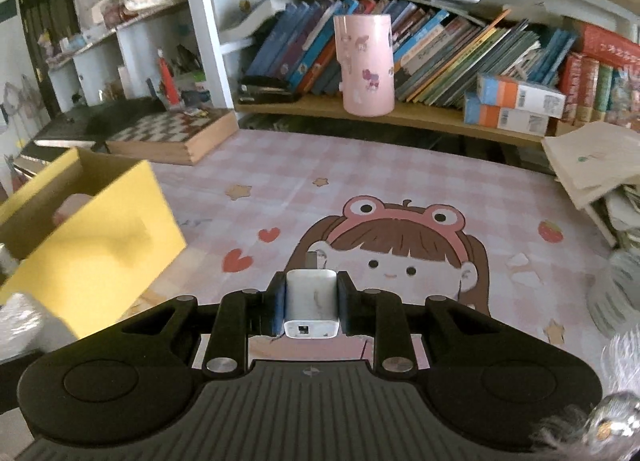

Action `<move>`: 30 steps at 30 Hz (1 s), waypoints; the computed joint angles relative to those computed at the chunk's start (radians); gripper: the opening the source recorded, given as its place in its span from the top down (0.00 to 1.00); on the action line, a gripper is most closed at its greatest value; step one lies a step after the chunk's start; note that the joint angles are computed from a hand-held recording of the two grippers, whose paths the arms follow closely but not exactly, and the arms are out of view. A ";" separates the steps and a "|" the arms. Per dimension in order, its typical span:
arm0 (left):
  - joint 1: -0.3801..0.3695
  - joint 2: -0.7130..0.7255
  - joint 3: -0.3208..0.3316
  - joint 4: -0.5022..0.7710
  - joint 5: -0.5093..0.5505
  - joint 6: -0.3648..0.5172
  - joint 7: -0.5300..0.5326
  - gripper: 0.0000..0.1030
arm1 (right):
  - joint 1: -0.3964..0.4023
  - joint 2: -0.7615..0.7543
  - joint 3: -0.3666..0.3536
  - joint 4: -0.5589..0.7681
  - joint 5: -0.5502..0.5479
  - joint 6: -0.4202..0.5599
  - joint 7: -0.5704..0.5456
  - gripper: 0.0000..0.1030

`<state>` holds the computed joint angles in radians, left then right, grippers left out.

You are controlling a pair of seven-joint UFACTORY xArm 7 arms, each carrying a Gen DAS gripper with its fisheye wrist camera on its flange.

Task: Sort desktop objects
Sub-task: 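Carry the white box and charger plug over the yellow box with both tools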

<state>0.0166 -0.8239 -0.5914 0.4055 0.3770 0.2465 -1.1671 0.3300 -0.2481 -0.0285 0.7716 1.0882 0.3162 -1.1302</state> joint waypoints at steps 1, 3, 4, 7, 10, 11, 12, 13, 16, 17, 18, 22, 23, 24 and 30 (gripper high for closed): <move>-0.028 -0.017 0.017 -0.014 -0.004 0.006 0.011 0.33 | -0.003 -0.036 0.007 -0.031 -0.008 -0.007 0.017 0.78; -0.080 -0.049 0.052 -0.041 -0.015 0.018 0.038 0.33 | -0.004 -0.110 0.018 -0.094 -0.049 -0.021 0.075 0.78; -0.109 -0.070 0.070 -0.056 -0.023 0.027 0.054 0.33 | -0.003 -0.146 0.021 -0.124 -0.072 -0.028 0.106 0.78; -0.178 -0.139 0.115 -0.100 -0.045 0.056 0.100 0.33 | -0.009 -0.263 0.046 -0.214 -0.154 -0.039 0.206 0.78; -0.226 -0.215 0.138 -0.142 -0.060 0.092 0.143 0.33 | -0.030 -0.377 0.081 -0.293 -0.239 -0.022 0.321 0.78; -0.248 -0.242 0.151 -0.160 -0.070 0.105 0.156 0.33 | -0.037 -0.412 0.095 -0.316 -0.263 -0.012 0.364 0.78; -0.266 -0.267 0.164 -0.176 -0.081 0.118 0.169 0.33 | -0.044 -0.444 0.112 -0.337 -0.286 -0.001 0.408 0.78; -0.281 -0.289 0.172 -0.188 -0.089 0.131 0.180 0.33 | -0.048 -0.472 0.128 -0.356 -0.306 0.007 0.447 0.78; -0.331 -0.371 0.210 -0.228 -0.114 0.182 0.230 0.33 | -0.060 -0.542 0.188 -0.403 -0.364 0.035 0.572 0.78; -0.347 -0.402 0.220 -0.240 -0.123 0.202 0.246 0.33 | -0.060 -0.561 0.203 -0.413 -0.379 0.049 0.612 0.78; -0.367 -0.438 0.232 -0.254 -0.132 0.230 0.265 0.33 | -0.055 -0.583 0.216 -0.423 -0.391 0.063 0.649 0.78; -0.427 -0.556 0.252 -0.291 -0.174 0.342 0.311 0.33 | -0.015 -0.662 0.257 -0.459 -0.439 0.093 0.756 0.78; -0.443 -0.589 0.256 -0.299 -0.184 0.374 0.323 0.33 | -0.005 -0.681 0.267 -0.468 -0.450 0.099 0.783 0.78; -0.455 -0.617 0.259 -0.305 -0.191 0.403 0.335 0.33 | 0.005 -0.696 0.277 -0.476 -0.461 0.105 0.808 0.78; -0.523 -0.826 0.252 -0.339 -0.232 0.599 0.387 0.33 | 0.071 -0.761 0.338 -0.508 -0.520 0.141 0.965 0.78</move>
